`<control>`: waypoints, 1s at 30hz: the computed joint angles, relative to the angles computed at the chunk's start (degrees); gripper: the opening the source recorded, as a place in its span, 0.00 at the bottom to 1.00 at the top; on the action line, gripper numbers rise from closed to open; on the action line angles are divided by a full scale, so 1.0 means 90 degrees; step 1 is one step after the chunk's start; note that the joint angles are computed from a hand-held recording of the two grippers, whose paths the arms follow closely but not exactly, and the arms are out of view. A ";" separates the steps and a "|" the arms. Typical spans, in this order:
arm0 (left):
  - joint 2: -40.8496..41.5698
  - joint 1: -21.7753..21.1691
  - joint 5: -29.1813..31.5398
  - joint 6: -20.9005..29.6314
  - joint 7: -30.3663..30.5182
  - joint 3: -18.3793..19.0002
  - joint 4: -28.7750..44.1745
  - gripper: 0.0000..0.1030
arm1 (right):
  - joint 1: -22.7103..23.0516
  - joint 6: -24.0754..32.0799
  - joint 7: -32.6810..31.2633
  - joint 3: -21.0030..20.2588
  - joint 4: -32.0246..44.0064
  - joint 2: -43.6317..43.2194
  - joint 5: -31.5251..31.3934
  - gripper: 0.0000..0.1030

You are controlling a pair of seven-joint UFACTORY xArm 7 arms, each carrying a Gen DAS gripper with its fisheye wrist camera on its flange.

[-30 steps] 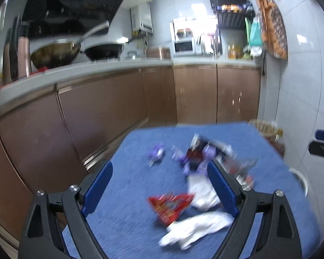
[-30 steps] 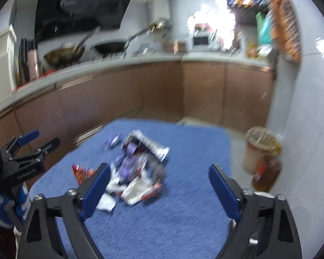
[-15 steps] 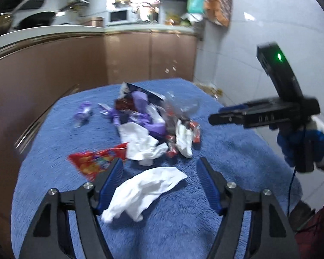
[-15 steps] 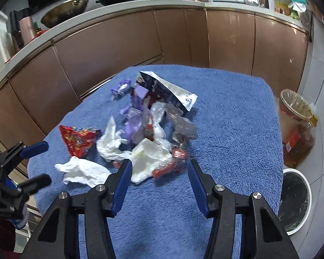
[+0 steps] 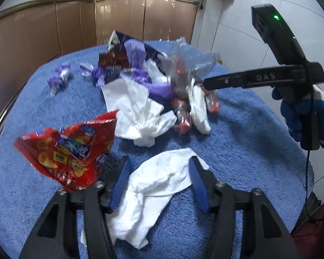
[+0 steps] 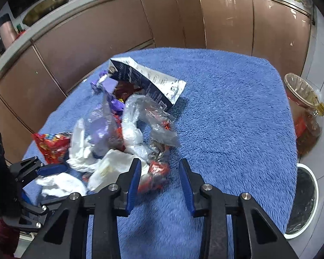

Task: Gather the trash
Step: 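Grasp white tissue with left tool while right tool grasps clear plastic bag, then carry both items to the white bin and open both tools over it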

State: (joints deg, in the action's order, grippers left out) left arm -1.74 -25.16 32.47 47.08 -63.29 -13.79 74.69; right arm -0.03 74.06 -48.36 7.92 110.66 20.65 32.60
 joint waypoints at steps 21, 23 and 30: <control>-0.0042 -0.0436 0.0887 0.1153 -0.0969 -0.0353 0.0866 0.08 | -0.0821 0.0600 -0.0544 -0.0197 -0.0400 -0.0636 0.1205 0.17; 0.0011 -0.0519 0.1091 0.1338 -0.1115 -0.0413 0.1043 0.08 | -0.0920 0.0638 -0.0654 -0.0299 -0.0558 -0.0832 0.1448 0.17; 0.1073 -0.1098 0.1437 0.1854 -0.0777 -0.0247 0.2828 0.08 | -0.1291 0.0465 -0.0828 -0.0720 -0.0544 -0.1091 0.1982 0.17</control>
